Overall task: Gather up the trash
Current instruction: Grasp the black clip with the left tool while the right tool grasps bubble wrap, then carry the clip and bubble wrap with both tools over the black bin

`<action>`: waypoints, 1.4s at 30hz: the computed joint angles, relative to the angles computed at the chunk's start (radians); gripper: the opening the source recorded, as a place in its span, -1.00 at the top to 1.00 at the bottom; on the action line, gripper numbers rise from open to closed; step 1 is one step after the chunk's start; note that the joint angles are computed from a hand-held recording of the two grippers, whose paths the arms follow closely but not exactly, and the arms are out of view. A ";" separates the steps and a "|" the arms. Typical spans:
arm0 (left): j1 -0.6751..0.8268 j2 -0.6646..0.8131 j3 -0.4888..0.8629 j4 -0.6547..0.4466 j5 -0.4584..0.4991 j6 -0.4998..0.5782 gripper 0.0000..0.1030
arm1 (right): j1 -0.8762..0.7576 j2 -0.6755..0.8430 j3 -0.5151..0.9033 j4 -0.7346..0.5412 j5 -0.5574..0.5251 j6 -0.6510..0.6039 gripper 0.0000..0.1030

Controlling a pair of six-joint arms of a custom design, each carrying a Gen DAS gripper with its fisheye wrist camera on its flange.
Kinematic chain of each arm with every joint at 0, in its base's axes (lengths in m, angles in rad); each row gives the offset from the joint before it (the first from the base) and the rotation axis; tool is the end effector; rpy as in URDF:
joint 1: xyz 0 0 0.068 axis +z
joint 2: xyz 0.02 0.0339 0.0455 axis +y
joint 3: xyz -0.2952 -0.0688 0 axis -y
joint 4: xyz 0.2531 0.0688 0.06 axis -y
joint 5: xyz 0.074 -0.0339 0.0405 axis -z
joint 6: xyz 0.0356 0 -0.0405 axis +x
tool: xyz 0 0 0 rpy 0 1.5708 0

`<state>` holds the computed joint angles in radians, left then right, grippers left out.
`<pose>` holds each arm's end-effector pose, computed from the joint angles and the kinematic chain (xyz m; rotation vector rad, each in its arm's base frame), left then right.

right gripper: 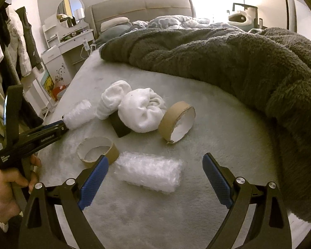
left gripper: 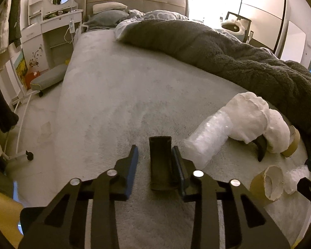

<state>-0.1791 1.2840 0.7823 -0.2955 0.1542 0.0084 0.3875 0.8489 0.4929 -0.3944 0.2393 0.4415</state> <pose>0.2584 -0.0523 0.2494 0.2962 2.3532 -0.2648 0.1536 0.0536 0.2290 0.1820 2.2923 0.1495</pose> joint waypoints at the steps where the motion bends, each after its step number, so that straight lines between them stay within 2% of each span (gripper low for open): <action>1: 0.005 -0.002 0.001 -0.003 0.010 0.004 0.48 | 0.004 0.006 0.002 0.003 0.004 0.001 -0.80; 2: 0.004 -0.002 0.004 -0.006 0.016 0.005 0.54 | 0.009 0.015 0.004 0.005 0.009 0.002 -0.80; 10: 0.031 -0.040 0.000 -0.012 0.064 0.036 0.54 | 0.019 0.116 0.022 -0.005 0.044 0.028 -0.78; 11: 0.036 -0.044 0.000 -0.014 0.067 0.043 0.54 | 0.022 0.125 0.024 -0.007 0.049 0.030 -0.55; 12: 0.038 -0.046 0.001 -0.014 0.069 0.045 0.54 | 0.028 0.137 0.032 -0.015 0.057 0.031 -0.41; 14: 0.053 -0.058 0.004 -0.020 0.079 0.052 0.54 | 0.052 0.149 0.045 -0.026 0.086 0.044 -0.35; 21: 0.128 -0.099 0.028 -0.068 0.132 0.083 0.54 | 0.157 0.158 0.108 -0.059 0.199 0.084 -0.33; 26: 0.183 -0.131 0.049 -0.119 0.175 0.127 0.54 | 0.217 0.187 0.154 -0.044 0.235 0.095 -0.33; 42: 0.432 -0.121 0.078 -0.290 0.271 0.345 0.54 | 0.407 0.402 0.326 0.060 0.232 0.102 -0.33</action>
<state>0.2532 1.1627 0.8608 -0.5856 0.4249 0.3532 0.7942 1.2511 0.8193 -0.3348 0.4716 0.5431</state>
